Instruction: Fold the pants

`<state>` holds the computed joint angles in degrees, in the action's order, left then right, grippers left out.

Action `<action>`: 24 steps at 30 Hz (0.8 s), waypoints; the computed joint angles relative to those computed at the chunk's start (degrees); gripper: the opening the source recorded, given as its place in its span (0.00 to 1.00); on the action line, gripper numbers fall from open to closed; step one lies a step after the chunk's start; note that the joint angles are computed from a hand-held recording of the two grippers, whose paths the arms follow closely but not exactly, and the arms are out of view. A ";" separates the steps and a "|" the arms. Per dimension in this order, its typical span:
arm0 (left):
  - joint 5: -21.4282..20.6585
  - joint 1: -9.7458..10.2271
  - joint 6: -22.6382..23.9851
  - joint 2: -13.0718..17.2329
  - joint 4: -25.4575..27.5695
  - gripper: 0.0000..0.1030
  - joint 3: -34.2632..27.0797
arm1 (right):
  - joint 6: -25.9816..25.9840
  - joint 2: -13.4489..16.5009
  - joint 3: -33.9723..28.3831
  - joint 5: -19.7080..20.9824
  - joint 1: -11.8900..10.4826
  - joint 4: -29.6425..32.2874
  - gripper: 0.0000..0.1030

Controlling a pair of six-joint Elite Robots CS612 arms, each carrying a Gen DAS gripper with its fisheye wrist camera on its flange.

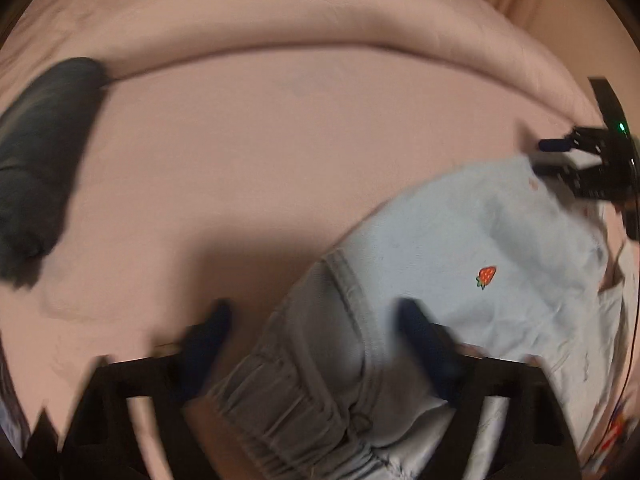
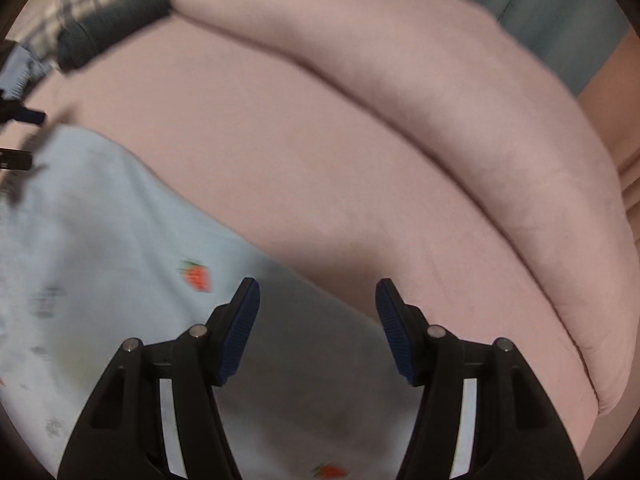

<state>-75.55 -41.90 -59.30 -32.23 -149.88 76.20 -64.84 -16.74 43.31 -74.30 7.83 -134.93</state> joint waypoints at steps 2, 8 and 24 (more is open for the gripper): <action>0.86 -0.11 3.61 0.31 1.11 0.57 -1.06 | -1.18 1.34 -2.50 -1.81 0.32 4.19 0.25; 3.74 -0.81 5.63 0.73 3.26 0.45 -2.71 | -12.46 -2.53 10.77 -6.07 1.80 -22.92 0.03; 6.47 -0.82 1.59 2.11 5.22 0.66 -4.45 | 26.52 -3.52 5.42 7.05 -6.69 -19.04 0.49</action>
<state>-69.09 -42.72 -57.72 -30.12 -144.66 71.75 -38.32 -20.26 48.73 -67.25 1.14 -153.97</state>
